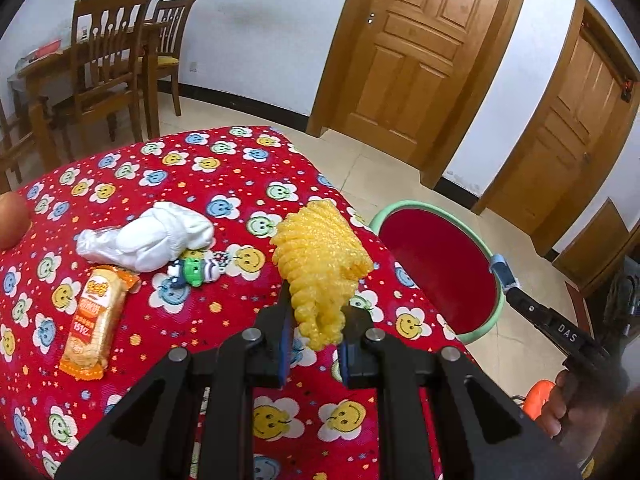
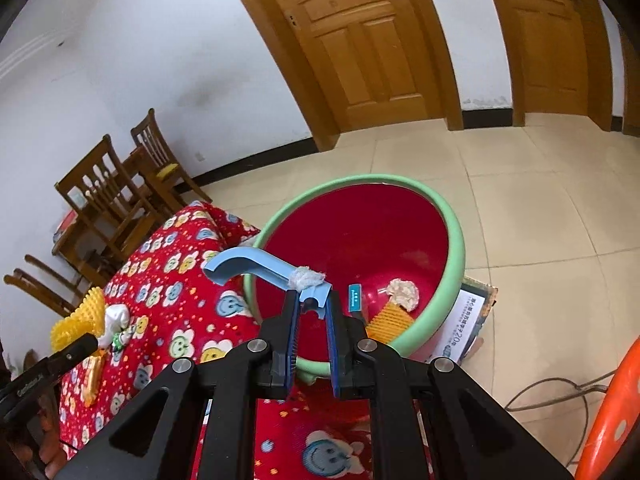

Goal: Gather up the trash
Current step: 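Carry the foam net and blue plastic piece toward the red bucket, then open the right gripper over the bucket while the left gripper opens to drop the net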

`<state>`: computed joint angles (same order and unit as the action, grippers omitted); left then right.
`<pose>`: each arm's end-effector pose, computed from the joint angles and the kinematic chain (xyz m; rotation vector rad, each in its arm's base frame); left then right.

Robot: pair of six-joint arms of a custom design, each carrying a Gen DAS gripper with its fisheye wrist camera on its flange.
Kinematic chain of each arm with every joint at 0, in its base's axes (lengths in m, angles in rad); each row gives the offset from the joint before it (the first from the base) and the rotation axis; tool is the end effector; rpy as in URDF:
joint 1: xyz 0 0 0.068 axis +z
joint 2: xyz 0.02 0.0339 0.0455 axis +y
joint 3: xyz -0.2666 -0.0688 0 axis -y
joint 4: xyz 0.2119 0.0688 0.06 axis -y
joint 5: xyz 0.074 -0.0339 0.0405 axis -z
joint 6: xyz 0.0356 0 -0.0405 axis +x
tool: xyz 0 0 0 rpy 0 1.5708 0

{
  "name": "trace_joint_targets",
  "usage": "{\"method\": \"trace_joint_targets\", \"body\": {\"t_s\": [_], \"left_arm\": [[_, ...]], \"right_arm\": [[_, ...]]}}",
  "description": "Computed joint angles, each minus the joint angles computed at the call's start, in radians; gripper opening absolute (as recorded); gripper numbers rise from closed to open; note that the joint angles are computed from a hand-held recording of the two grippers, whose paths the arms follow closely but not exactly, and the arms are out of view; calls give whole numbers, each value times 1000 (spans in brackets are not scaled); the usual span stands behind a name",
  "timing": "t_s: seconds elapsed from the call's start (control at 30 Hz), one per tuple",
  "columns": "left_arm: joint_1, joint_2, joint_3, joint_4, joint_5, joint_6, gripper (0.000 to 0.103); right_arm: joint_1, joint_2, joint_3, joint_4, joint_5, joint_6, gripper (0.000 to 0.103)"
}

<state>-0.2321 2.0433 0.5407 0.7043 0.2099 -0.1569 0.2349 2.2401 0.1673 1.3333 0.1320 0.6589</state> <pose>0.2821 -0.0743 0.0656 0.1920 2.3821 -0.4344 0.2119 0.0459 0.0343 0.5545 2.2546 0.3043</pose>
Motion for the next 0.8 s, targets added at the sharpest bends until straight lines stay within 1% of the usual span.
{"method": "trace_joint_targets", "body": {"t_s": [0.13,0.33,0.47,0.5,0.53,0.6,0.8], "left_arm": [[-27,18,33,-25,-11,-4,17],[-63,34,65,-45,-23,-7,17],[-83,43,90,-59,-29,-10,17],[-87,46,97,-64,-30,-10,17],[-94,51,106,-70,-34,-10,17],[-105,56,116,-78,-38,-11,17],[-148,71,154,-107,-58,-11,17]], "right_arm": [[-38,35,18,5,-24,-6,13],[-93,75,77,-45,-63,-17,14],[-119,73,94,-86,-77,-25,16],[-125,68,98,-100,-81,-30,17],[-129,67,97,-102,-83,-32,22],[-137,70,86,-83,-87,-33,25],[-155,61,40,-23,-98,-49,25]]}}
